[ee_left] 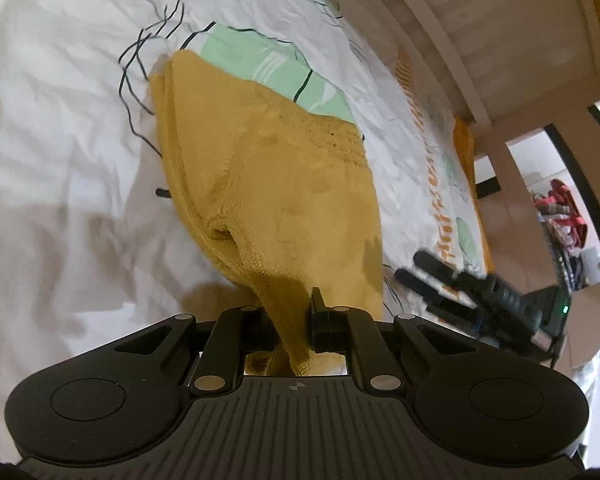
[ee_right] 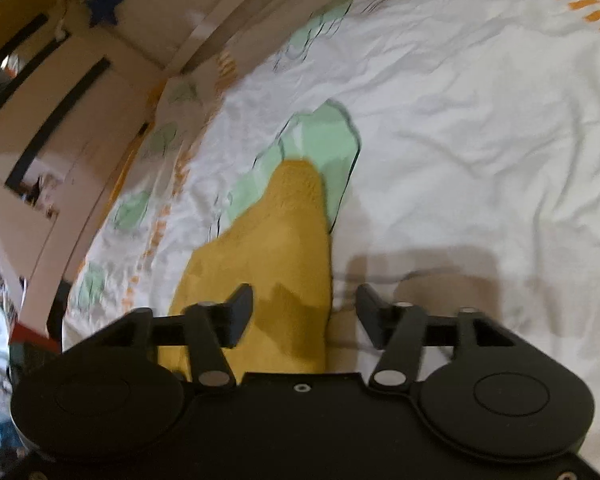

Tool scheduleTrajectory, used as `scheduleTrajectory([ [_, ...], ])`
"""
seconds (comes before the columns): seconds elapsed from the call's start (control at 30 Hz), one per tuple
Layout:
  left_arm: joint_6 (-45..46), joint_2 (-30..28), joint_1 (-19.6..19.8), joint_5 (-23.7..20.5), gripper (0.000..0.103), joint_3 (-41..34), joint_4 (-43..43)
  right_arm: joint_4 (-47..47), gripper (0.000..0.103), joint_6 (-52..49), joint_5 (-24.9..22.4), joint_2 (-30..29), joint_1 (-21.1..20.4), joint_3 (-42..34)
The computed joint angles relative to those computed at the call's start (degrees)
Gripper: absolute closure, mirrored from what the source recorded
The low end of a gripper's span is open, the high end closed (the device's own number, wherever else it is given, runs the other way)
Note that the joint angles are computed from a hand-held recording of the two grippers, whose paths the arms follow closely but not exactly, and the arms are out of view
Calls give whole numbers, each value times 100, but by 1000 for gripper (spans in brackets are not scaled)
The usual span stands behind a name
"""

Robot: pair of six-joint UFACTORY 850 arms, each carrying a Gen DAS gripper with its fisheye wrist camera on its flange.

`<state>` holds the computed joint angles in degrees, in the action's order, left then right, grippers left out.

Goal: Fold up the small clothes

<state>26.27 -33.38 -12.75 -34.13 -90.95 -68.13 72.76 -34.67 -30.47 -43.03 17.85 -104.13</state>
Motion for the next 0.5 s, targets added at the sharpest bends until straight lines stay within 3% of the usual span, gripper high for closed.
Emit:
scheduleTrajectory([
  [0.23,105,-37,16,-45,91,6,-97,933,39,-637,-570,99,10,567],
  [0.33,179,8,25,9,91,60,-163,1332,39,-960,-584,76,49,631],
  [0.4,158,13,30,47,91,60,-135,1467,49,-948,-751,-11,43,528],
  [0.43,131,8,37,58,91,48,-124,1322,80,-769,-822,-81,53,390],
  [0.5,98,-1,51,69,91,15,-106,1068,83,-435,-818,-131,74,194],
])
